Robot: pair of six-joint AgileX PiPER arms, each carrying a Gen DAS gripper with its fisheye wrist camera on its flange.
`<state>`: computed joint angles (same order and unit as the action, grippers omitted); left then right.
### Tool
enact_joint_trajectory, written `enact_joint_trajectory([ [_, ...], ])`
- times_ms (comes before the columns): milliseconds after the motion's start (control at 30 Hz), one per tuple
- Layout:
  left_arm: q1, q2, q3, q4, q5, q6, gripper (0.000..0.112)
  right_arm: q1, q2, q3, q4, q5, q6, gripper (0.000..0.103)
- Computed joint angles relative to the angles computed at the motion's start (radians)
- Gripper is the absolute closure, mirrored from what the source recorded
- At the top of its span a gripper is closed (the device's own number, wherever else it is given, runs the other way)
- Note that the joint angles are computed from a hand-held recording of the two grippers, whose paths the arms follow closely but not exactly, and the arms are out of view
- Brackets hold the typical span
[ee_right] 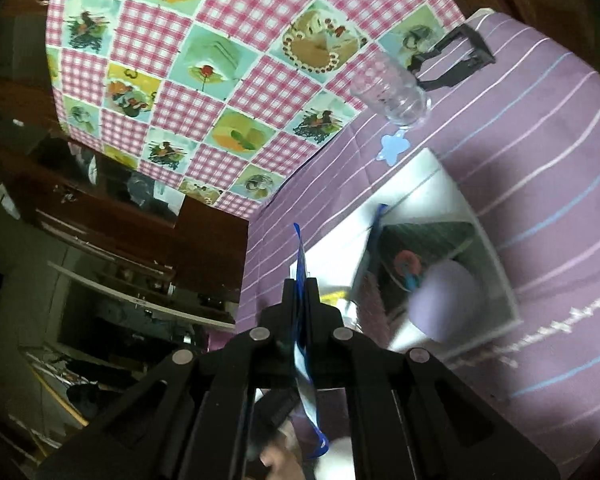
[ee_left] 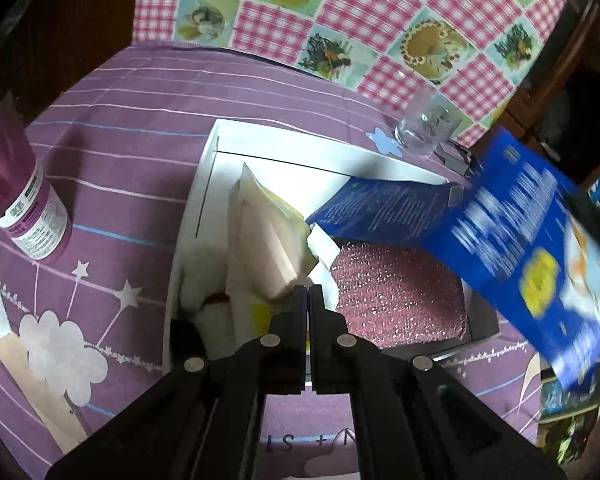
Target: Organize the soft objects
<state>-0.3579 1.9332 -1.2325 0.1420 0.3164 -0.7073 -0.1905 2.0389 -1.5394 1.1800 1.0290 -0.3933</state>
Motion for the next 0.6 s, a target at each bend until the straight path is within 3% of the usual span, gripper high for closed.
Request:
enact_joint_trajectory([
  [100, 0.002, -0.002, -0.022, -0.094, 0.059, 0.156, 0.111, 0.063, 0.099, -0.165, -0.107, 0.005, 0.102, 0.099],
  [200, 0.001, -0.047, 0.010, -0.026, 0.052, 0.104, 0.097, 0.100, 0.205, -0.316, -0.155, 0.029, 0.186, 0.099],
  [267, 0.011, -0.088, 0.046, -0.021, 0.026, 0.106, 0.066, 0.111, 0.281, -0.414, -0.144, 0.095, 0.195, 0.097],
  [333, 0.021, -0.127, 0.086, 0.013, -0.010, 0.078, 0.048, 0.132, 0.337, -0.501, -0.199, 0.147, 0.242, 0.096],
  [367, 0.021, -0.142, 0.102, 0.082, -0.025, 0.004, 0.047, 0.139, 0.335, -0.506, -0.235, 0.140, 0.253, 0.094],
  [400, 0.020, -0.146, 0.103, 0.123, -0.026, -0.040, 0.047, 0.145, 0.320, -0.492, -0.277, 0.116, 0.260, 0.087],
  [467, 0.030, -0.154, 0.107, 0.112, -0.024, -0.037, 0.047, 0.152, 0.245, -0.399, -0.359, 0.008, 0.251, 0.061],
  [500, 0.036, -0.159, 0.110, 0.087, -0.027, -0.014, 0.047, 0.152, 0.202, -0.344, -0.387, -0.049, 0.240, 0.042],
  [533, 0.038, -0.160, 0.112, 0.071, -0.033, -0.001, 0.047, 0.150, 0.166, -0.298, -0.404, -0.100, 0.224, 0.034],
  [600, 0.035, -0.160, 0.105, 0.090, -0.028, -0.014, 0.046, 0.136, 0.104, -0.236, -0.444, -0.160, 0.198, 0.030],
])
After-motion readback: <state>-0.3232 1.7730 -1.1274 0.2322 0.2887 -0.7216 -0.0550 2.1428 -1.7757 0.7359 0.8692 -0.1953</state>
